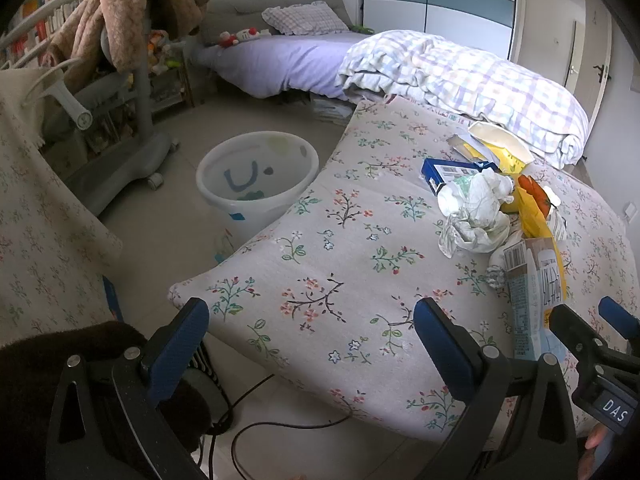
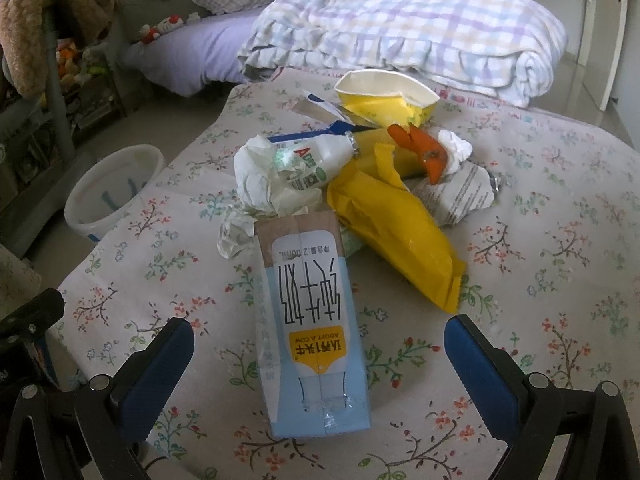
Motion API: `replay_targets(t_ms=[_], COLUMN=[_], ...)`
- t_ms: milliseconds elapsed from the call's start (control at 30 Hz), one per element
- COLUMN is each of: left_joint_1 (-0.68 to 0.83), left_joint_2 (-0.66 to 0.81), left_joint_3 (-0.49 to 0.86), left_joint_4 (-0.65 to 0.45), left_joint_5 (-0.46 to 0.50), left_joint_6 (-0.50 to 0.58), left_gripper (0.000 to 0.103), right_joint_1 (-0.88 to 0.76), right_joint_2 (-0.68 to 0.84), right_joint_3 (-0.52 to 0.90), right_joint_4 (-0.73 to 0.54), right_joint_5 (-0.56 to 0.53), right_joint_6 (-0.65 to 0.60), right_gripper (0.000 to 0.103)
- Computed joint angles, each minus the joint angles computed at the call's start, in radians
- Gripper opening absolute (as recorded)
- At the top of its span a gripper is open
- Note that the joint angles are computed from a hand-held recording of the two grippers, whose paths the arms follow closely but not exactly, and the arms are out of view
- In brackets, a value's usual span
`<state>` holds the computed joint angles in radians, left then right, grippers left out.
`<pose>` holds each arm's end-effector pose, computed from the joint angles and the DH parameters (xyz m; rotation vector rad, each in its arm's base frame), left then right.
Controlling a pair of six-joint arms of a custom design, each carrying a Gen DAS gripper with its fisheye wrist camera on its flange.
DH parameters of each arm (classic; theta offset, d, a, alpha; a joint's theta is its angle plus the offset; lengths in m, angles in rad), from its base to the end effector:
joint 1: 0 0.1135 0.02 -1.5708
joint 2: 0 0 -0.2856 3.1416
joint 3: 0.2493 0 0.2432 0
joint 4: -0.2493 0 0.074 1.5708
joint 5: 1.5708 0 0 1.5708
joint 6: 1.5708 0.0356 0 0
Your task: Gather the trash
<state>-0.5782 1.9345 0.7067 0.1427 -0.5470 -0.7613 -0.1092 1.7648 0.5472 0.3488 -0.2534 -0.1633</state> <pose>0.2665 -0.1518 0.0863 -0.3899 2.4019 0.1605 0.2822 -0.0220 0.1105 -0.1774 2.4043 0.1841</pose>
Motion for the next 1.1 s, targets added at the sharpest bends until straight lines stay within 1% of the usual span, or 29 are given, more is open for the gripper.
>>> replay_targets(t_ms=[567,733,933,1000,1067,1100], left_joint_1=[0.002,0.005,0.012,0.012,0.012,0.012], left_joint_2=[0.001,0.013,0.034,0.038,0.042,0.045], left_joint_3=[0.006,0.015,0.032,0.034,0.038,0.04], left_joint_4=[-0.012,-0.018,-0.025,-0.024,-0.029,-0.029], left_joint_5=[0.002,-0.002,0.001,-0.002,-0.004,-0.004], left_joint_6=[-0.005,-0.009,-0.011,-0.009,-0.008,-0.008], left_gripper=[0.103,0.103,0.103,0.103,0.103,0.103], right_joint_1=[0.003,-0.018,-0.032,-0.027,-0.023,-0.019], right_joint_2=[0.042,0.068,0.108,0.124,0.133,0.14], right_joint_3=[0.02,0.048,0.078,0.09,0.094,0.097], right_joint_4=[0.001,-0.026,-0.028,-0.038,-0.046,-0.052], right_joint_5=[0.017,-0.001,-0.005,0.001,-0.005,-0.01], right_joint_6=[0.006,0.014,0.023,0.023,0.019,0.013], right_gripper=[0.103,0.103,0.103,0.101,0.097,0.096])
